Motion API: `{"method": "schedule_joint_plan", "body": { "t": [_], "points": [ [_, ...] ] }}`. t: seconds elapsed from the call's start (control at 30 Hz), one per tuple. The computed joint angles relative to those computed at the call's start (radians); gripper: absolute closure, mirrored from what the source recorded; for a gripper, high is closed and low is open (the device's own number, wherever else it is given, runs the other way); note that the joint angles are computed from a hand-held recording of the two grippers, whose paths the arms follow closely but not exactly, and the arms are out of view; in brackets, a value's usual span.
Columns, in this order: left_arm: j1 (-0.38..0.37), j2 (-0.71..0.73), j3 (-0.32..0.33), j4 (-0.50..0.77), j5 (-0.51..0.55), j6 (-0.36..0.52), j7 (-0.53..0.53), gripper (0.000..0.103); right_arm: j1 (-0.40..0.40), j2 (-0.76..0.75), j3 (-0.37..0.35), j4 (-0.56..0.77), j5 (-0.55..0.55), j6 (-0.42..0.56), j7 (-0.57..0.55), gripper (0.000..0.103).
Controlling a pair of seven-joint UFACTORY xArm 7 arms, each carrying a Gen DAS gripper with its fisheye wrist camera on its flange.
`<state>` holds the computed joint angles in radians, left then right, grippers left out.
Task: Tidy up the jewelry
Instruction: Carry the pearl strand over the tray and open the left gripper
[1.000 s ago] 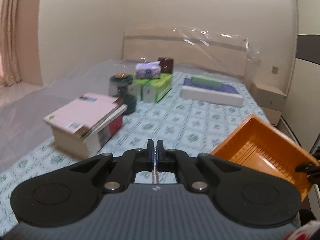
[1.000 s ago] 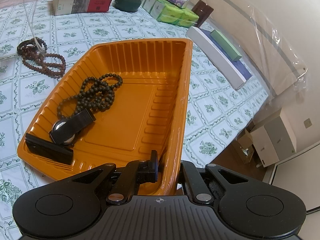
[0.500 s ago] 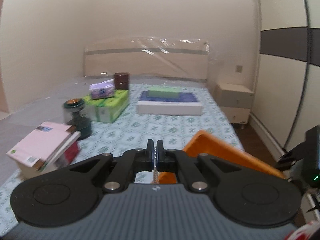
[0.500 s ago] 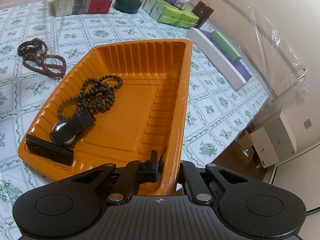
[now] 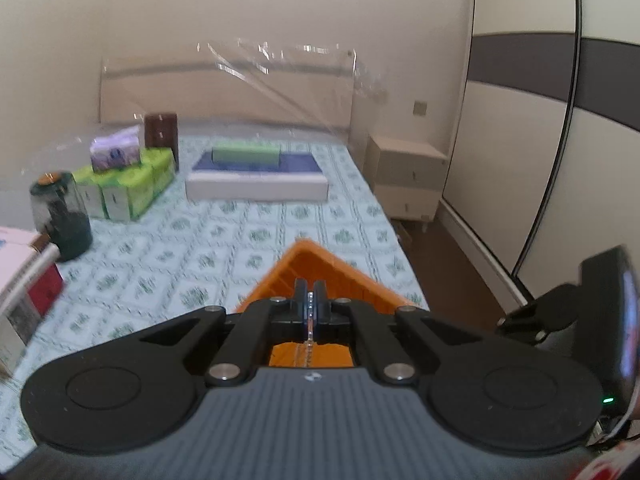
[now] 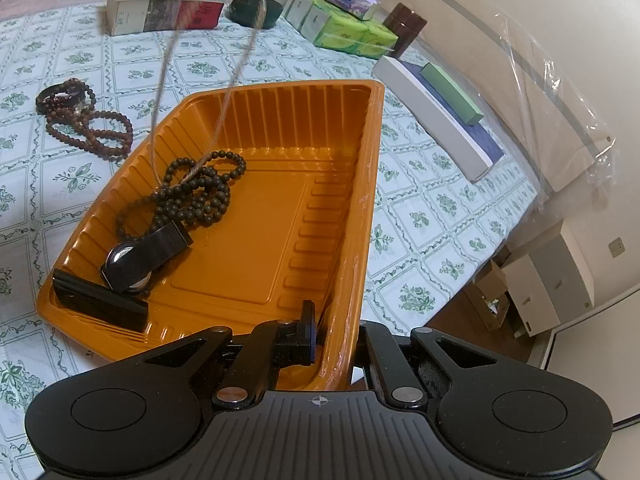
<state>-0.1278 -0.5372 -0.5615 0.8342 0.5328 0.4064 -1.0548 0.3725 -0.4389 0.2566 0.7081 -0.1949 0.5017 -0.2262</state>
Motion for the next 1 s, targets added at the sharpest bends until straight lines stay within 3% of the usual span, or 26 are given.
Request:
{"method": "schedule_joint_plan", "body": {
  "t": [0.57, 0.63, 0.67, 1.0],
  "points": [
    [-0.072, 0.114, 0.068, -0.015, 0.008, -0.007, -0.006, 0.101, 0.001, -0.001, -0.004, -0.003, 0.004, -0.003, -0.005, 0.098],
    [-0.073, 0.119, 0.068, -0.009, 0.010, 0.000, -0.017, 0.095, 0.001, -0.001, -0.004, -0.003, 0.004, -0.003, -0.005, 0.098],
    [-0.079, 0.116, 0.075, -0.015, 0.006, -0.003, -0.019, 0.085, 0.001, -0.001, -0.004, -0.003, 0.004, -0.003, -0.006, 0.098],
    [-0.093, -0.096, 0.106, -0.161, -0.064, 0.069, -0.031, 0.077, 0.001, -0.001, -0.005, -0.003, 0.005, -0.004, -0.006, 0.098]
  ]
}}
